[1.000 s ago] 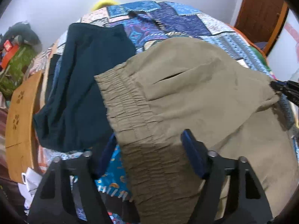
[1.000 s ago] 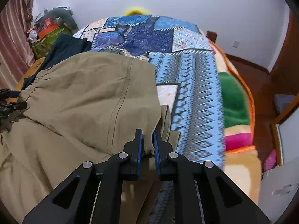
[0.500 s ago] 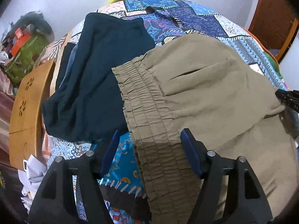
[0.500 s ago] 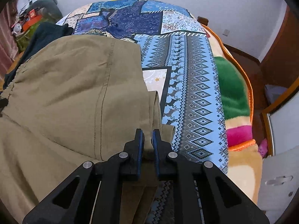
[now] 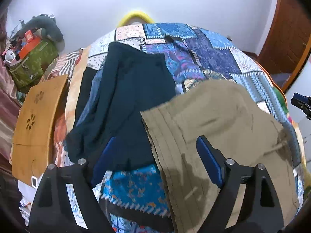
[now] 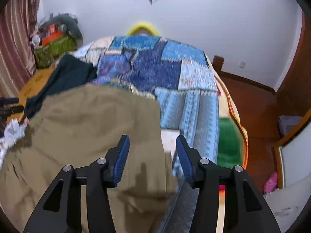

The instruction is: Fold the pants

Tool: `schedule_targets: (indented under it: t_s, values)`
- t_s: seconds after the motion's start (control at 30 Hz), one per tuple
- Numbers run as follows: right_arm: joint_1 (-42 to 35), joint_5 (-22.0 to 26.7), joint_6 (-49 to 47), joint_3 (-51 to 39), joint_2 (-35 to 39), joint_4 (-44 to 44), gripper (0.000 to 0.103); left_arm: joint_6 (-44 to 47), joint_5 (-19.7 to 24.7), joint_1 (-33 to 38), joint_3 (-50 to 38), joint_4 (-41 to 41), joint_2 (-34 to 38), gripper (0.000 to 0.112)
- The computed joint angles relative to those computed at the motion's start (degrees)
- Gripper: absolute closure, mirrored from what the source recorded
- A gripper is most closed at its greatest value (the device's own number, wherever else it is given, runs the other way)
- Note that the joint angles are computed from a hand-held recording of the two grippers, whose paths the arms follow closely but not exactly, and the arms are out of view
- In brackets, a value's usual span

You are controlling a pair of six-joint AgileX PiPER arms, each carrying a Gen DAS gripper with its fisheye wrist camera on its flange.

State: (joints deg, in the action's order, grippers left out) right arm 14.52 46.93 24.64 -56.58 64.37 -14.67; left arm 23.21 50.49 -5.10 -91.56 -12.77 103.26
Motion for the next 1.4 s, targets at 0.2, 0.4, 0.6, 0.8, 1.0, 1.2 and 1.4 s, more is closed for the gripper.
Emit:
schedule_targets:
  t_s: [0.2,0.4,0.6,0.8,1.0,1.2,1.4]
  values:
    - [-5.82,-5.42,-4.71,-5.11,9.89,5.49,0.054,-3.08,1.43,-1.18,-8.4,3.16,7.57,0.027]
    - [-9.19,-8.68,-7.23,-9.46,21.14,9.98,0.054,-5.21,2.89,-1.92,-14.96,4.16,15.43,0.027]
    - [-12.32,-11.55,-10.56,-14.46,32.86,17.71,0.054,-8.27,2.83,-2.39,-19.07,5.08,21.33,0.027]
    - [-11.75,-15.0,-9.76,-16.22,39.1,20.72,0.056,-5.89,8.01,0.5,-24.22,-5.47,26.78,0.052]
    - [-8.62,-13.79,-8.16,-16.76,39.27,15.15,0.092,-4.54,2.86,-1.02,-18.1,-3.42,22.85,0.062]
    - [-5.04,-14.3,1.05,-13.42,32.25,1.61,0.093,-4.99,-0.62,-2.09,-14.97,-0.12,17.96,0.068]
    - [-4.63,-10.82,5.32,-16.96,23.51,-4.09,0.094,-3.5,-1.38,-1.54,-13.92,-2.24,11.23,0.069]
